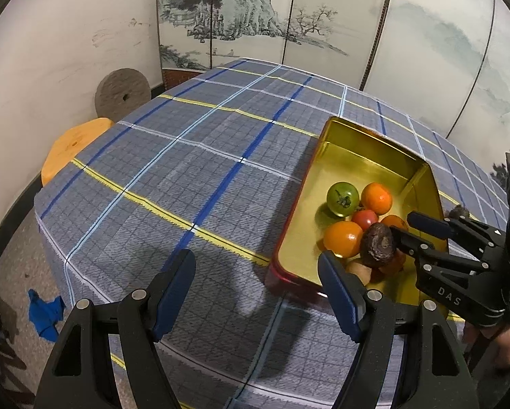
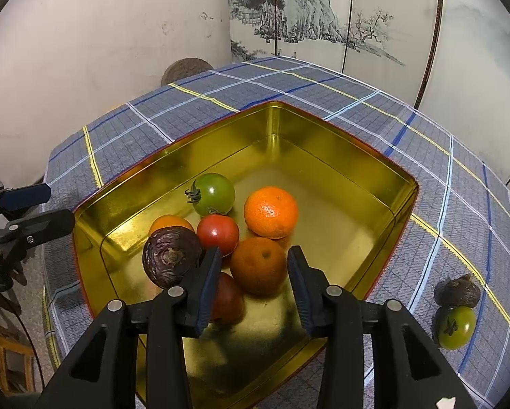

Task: Organize fruits
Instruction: 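Lower the orange mandarin into the tin and open the right gripper, then move the right gripper to the green tomato and grasp it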

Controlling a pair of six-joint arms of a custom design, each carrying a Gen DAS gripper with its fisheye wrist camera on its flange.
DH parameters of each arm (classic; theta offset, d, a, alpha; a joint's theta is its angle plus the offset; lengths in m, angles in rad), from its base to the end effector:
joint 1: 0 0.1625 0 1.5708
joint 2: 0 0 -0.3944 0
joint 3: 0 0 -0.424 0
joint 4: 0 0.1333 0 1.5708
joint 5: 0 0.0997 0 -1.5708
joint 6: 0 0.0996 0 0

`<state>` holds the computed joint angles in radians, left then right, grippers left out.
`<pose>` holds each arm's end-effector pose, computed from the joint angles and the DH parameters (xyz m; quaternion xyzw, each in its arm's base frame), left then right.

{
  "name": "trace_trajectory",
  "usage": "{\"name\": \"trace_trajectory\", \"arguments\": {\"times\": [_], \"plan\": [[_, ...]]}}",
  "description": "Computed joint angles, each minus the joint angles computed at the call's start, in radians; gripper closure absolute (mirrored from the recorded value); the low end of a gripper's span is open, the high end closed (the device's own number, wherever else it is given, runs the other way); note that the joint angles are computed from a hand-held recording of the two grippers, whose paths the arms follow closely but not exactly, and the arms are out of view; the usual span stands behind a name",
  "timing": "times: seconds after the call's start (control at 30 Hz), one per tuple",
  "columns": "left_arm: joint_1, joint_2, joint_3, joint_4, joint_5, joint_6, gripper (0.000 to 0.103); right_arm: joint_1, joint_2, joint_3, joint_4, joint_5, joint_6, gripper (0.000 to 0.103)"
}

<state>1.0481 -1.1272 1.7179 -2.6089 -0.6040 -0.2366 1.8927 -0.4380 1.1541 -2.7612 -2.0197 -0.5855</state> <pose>-0.1309 -0.6584 0.2747 0.0210 0.8692 -0.3504 0.3481 0.3407 -0.7368 0.0172 0.3683 -0.8747 0.1986 0.2446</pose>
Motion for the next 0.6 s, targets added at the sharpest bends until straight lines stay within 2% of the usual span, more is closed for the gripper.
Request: {"name": "trace_trajectory", "arguments": {"times": [0.17, 0.27, 0.37, 0.43, 0.6], "plan": [[-0.005, 0.007, -0.004, -0.010, -0.010, 0.013, 0.028, -0.001, -0.048, 0.060, -0.048, 0.037, 0.020, 0.064], [-0.008, 0.016, -0.010, -0.016, -0.020, 0.023, 0.028, -0.006, -0.098, 0.123, -0.100, 0.052, 0.031, 0.060], [-0.010, 0.023, -0.014, -0.022, -0.036, 0.032, 0.028, -0.020, -0.147, 0.183, -0.150, 0.034, 0.041, 0.060], [-0.011, 0.029, -0.019, -0.021, -0.045, 0.034, 0.028, -0.030, -0.171, 0.213, -0.187, -0.005, 0.040, 0.060], [-0.015, 0.047, -0.031, -0.020, -0.069, 0.047, 0.028, -0.074, -0.227, 0.263, -0.227, -0.068, 0.098, 0.059]]}}
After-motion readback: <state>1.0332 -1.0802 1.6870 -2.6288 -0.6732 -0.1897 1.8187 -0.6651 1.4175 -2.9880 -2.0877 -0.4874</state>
